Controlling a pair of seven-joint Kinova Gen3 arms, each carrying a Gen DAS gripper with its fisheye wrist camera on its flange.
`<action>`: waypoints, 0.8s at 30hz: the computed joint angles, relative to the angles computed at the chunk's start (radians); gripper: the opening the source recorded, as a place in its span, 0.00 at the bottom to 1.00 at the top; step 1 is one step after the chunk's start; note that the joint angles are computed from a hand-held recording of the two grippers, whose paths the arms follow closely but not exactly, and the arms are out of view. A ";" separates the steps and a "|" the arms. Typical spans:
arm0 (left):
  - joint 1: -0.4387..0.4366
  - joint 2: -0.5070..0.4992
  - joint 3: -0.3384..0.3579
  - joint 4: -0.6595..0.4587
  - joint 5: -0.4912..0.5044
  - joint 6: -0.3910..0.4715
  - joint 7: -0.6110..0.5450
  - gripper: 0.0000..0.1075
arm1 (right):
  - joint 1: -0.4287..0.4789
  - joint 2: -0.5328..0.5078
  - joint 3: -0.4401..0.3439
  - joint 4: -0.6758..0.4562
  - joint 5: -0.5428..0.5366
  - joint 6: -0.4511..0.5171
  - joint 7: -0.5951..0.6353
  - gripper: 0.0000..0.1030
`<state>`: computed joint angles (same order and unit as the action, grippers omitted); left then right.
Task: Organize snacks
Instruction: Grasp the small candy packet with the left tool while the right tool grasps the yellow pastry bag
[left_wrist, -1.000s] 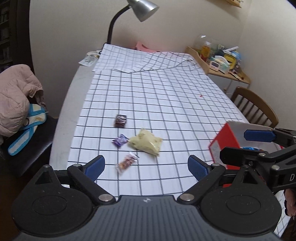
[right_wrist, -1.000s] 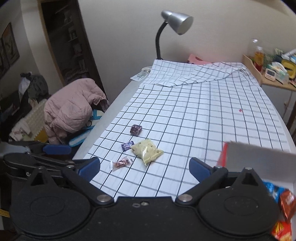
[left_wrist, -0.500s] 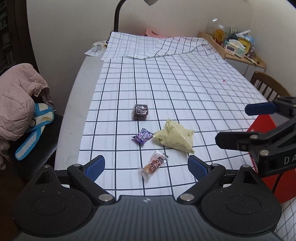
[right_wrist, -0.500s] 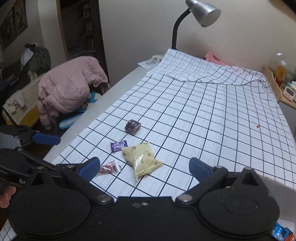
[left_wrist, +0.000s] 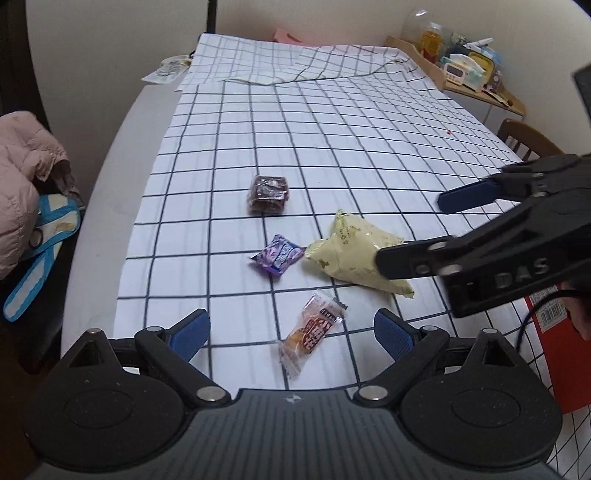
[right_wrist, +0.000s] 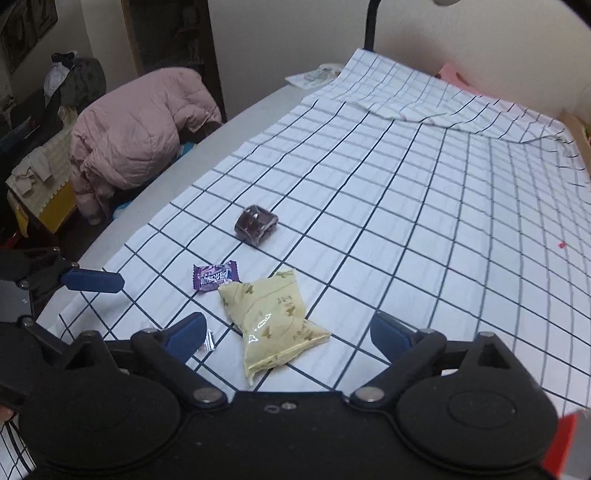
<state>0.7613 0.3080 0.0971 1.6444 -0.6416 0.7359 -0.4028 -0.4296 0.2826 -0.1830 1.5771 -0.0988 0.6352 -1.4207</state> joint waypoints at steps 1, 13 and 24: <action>-0.001 0.003 0.001 -0.001 -0.003 -0.005 -0.007 0.89 | 0.005 0.014 -0.006 -0.014 -0.004 0.014 0.019 0.91; -0.038 0.039 -0.004 -0.025 0.088 -0.039 -0.153 0.55 | -0.021 0.087 0.003 -0.071 0.017 0.059 0.031 0.72; 0.010 0.051 -0.027 -0.040 0.068 -0.024 -0.166 0.19 | -0.042 0.061 0.013 -0.032 0.038 0.030 0.003 0.46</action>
